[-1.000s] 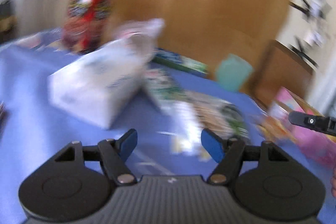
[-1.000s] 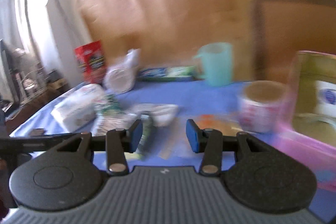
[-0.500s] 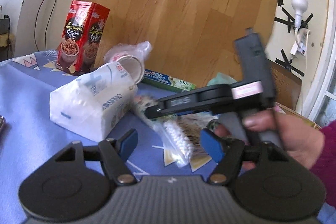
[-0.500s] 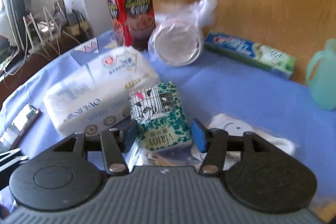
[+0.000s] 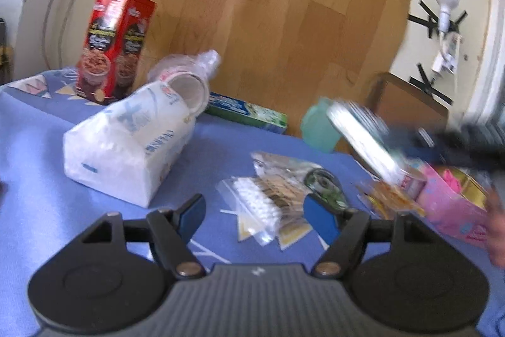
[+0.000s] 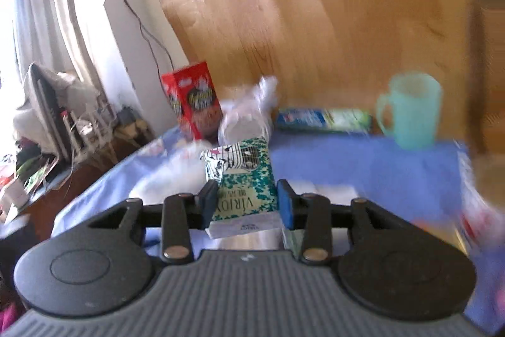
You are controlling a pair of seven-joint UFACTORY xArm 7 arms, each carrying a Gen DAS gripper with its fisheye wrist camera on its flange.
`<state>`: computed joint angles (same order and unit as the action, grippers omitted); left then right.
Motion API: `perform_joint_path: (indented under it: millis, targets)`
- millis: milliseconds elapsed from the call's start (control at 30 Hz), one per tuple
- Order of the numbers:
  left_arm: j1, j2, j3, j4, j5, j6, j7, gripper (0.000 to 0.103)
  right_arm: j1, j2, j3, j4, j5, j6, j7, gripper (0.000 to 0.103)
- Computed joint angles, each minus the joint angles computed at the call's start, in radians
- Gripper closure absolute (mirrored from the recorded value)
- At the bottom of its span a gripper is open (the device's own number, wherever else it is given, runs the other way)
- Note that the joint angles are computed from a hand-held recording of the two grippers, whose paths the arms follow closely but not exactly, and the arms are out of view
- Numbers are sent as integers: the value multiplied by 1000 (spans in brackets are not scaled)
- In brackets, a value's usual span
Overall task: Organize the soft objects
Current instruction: 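Pass the tissue pack from the right gripper to the left gripper, then drop the tissue pack into the pink tin with the left gripper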
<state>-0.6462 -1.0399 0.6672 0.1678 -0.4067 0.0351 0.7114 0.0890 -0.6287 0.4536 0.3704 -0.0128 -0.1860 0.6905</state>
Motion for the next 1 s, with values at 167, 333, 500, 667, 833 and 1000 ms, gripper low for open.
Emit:
perform_joint_path:
  millis: [167,333,500,667,833,1000]
  targets:
    - [8,-40,-27,22,-45,189,-43,32,113,-227,53,-158,18,168,128,59]
    - [43,-7,-136,68,-97,396,-109,32,111,-260,118,-202,-22,218,241,48]
    - [97,5,-159,118,-142,618,-136,33,187,-307,52,-239,-104,173,215,27]
    - [86,93,-265,134,-201,646,-134,53,115,-248,154,-192,-181,207,199,30]
    - [58,147,-396,180,-283,598,-97,61,26,-426,278,-213,-241,280,314,52]
    - [-114,313,-501,363,-462,492,54,60,65,-791,244,-305,-307,504,386,52]
